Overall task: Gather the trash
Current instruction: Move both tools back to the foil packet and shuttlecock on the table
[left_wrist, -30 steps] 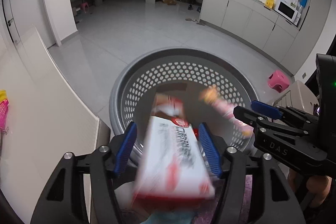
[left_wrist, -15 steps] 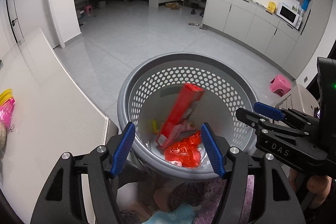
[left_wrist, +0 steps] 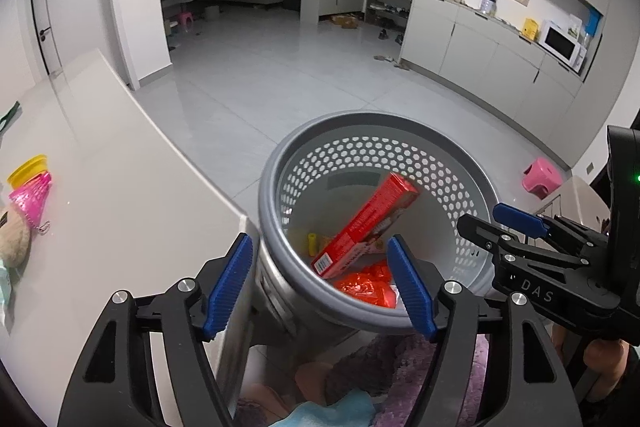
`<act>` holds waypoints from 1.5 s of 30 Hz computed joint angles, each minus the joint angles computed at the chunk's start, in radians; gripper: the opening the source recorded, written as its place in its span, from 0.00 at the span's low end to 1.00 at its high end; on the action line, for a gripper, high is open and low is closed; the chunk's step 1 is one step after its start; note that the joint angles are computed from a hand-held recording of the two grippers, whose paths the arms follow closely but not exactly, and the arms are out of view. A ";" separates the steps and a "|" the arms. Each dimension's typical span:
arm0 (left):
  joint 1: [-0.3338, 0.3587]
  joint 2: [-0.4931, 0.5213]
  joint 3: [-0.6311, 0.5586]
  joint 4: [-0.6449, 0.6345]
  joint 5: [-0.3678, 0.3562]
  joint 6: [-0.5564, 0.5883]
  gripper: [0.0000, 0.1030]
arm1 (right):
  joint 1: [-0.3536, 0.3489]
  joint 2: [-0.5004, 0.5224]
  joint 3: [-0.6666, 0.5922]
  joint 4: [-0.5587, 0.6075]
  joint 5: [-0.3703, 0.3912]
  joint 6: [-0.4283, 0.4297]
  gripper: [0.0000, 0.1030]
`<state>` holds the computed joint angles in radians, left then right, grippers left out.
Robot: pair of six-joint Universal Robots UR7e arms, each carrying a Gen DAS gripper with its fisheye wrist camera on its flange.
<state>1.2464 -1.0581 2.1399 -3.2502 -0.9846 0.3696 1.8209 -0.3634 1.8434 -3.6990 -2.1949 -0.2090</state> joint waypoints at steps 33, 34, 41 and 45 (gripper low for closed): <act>0.137 -0.190 -0.010 -0.366 0.247 0.148 0.90 | 0.189 0.180 -0.357 0.292 0.174 -0.141 0.71; 0.144 -0.194 -0.014 -0.371 0.255 0.147 0.90 | 0.194 0.191 -0.375 0.309 0.181 -0.145 0.71; 0.232 -0.199 -0.086 -0.368 0.300 0.084 0.90 | 0.224 0.255 -0.493 0.402 0.232 -0.162 0.71; 0.275 -0.199 -0.132 -0.299 0.312 -0.001 0.91 | 0.231 0.283 -0.544 0.443 0.263 -0.162 0.71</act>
<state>1.5215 -1.2570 2.0083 -3.5495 -0.6730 0.3686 2.0521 -0.0809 1.2995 -3.2557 -1.9321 -0.3707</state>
